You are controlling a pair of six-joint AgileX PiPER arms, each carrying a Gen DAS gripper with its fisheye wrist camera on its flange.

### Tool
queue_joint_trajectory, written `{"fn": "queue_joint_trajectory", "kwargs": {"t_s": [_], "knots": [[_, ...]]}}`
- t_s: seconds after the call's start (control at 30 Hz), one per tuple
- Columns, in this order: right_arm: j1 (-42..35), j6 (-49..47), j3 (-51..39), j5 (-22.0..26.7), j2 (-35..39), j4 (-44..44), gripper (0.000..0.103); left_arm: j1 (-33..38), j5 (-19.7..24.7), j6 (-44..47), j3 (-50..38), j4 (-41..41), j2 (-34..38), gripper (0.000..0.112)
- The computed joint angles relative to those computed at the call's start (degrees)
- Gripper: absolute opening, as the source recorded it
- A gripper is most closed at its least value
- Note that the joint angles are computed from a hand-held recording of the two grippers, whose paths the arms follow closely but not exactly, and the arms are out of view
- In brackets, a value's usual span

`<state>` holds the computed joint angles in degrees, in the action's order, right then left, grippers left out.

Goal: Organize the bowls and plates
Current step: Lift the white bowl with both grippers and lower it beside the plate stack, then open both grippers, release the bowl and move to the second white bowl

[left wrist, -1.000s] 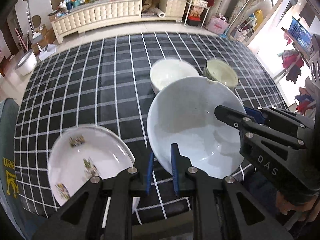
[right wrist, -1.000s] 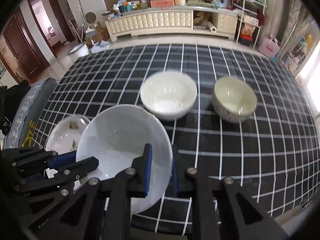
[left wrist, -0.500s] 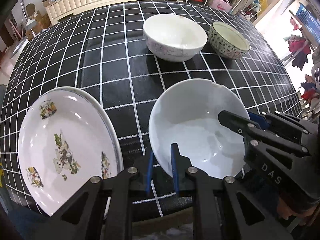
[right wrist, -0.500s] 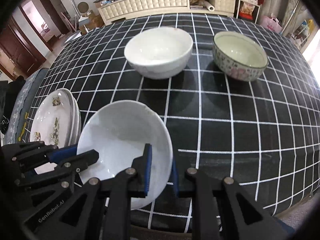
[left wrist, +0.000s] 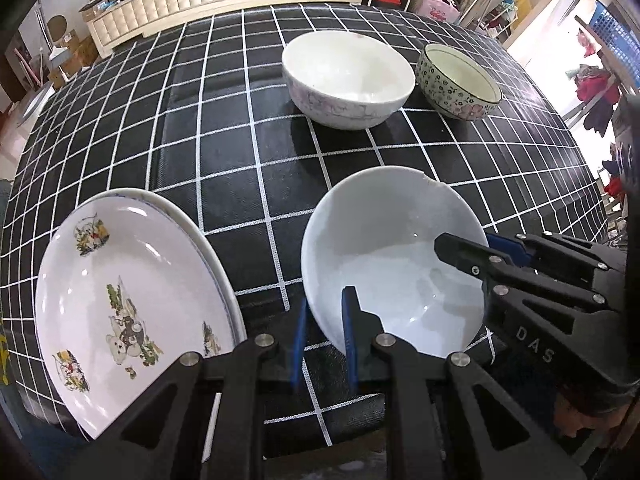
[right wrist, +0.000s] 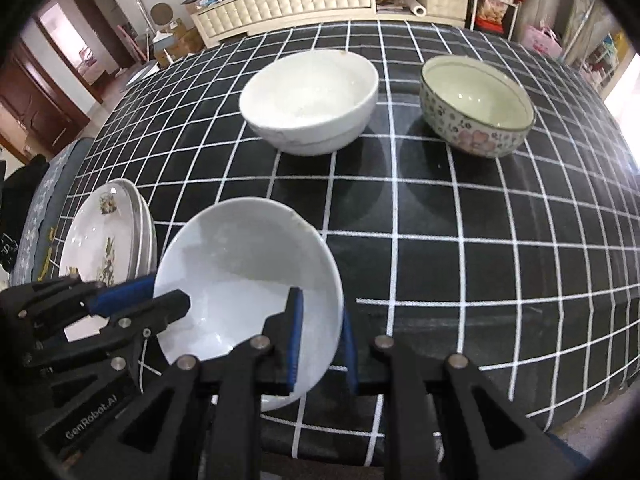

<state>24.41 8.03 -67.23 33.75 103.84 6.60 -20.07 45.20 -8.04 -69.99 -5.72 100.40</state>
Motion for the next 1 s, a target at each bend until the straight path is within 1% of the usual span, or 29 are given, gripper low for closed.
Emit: {"fn": "queue_joint_trajectory", "kwargs": {"t_s": [0.1, 0.17, 0.2, 0.3, 0.43, 0.47, 0.6, 0.77, 0.9, 0.97, 1.0], "knots": [[-0.33, 0.81, 0.58, 0.19, -1.55, -0.67, 0.023, 0.12, -0.58, -0.92, 1.00, 0.76, -1.66, 0.026], [-0.90, -0.52, 1.20, 0.56, -2.97, 0.35, 0.026, 0.21, -0.88, -1.26, 1.72, 1.16, -3.35, 0.027], [-0.93, -0.66, 1.24, 0.81, -3.58, 0.42, 0.028, -0.17, -1.16, -2.90, 2.02, 2.65, -4.51, 0.027], [-0.85, 0.80, 1.84, 1.30, -6.17, -2.19, 0.031, -0.41, -0.91, -2.92, 2.03, 2.78, -6.73, 0.038], [-0.57, 1.63, 2.12, 1.96, -9.07, -3.68, 0.037, -1.80, -0.20, -3.59, 1.70, 4.76, -9.79, 0.038], [-0.40, 1.89, 1.91, 2.20, -9.65, -4.08, 0.040, -1.89, -0.03, -3.57, 1.54, 4.81, -10.10, 0.040], [-0.21, 0.50, 0.91, 2.69, -12.10, -3.57, 0.053, -1.73, 1.23, -3.00, -0.20, 4.13, -11.31, 0.040], [-0.03, 0.60, -1.82, 4.00, -13.31, -4.42, 0.057, -1.69, 3.10, -2.18, -3.65, 4.61, -11.52, 0.040], [-0.10, -0.30, -6.21, 6.26, -11.94, -5.52, 0.059, -0.96, 4.29, -1.49, -6.70, 4.42, -11.58, 0.040], [-0.29, -0.50, -8.51, 7.64, -10.97, -6.38, 0.059, -0.07, 4.75, -0.34, -8.37, 3.52, -11.47, 0.047], [-0.48, -0.77, -9.80, 8.09, -10.48, -6.63, 0.059, 0.41, 4.84, 0.03, -9.23, 3.24, -11.29, 0.053]]}}
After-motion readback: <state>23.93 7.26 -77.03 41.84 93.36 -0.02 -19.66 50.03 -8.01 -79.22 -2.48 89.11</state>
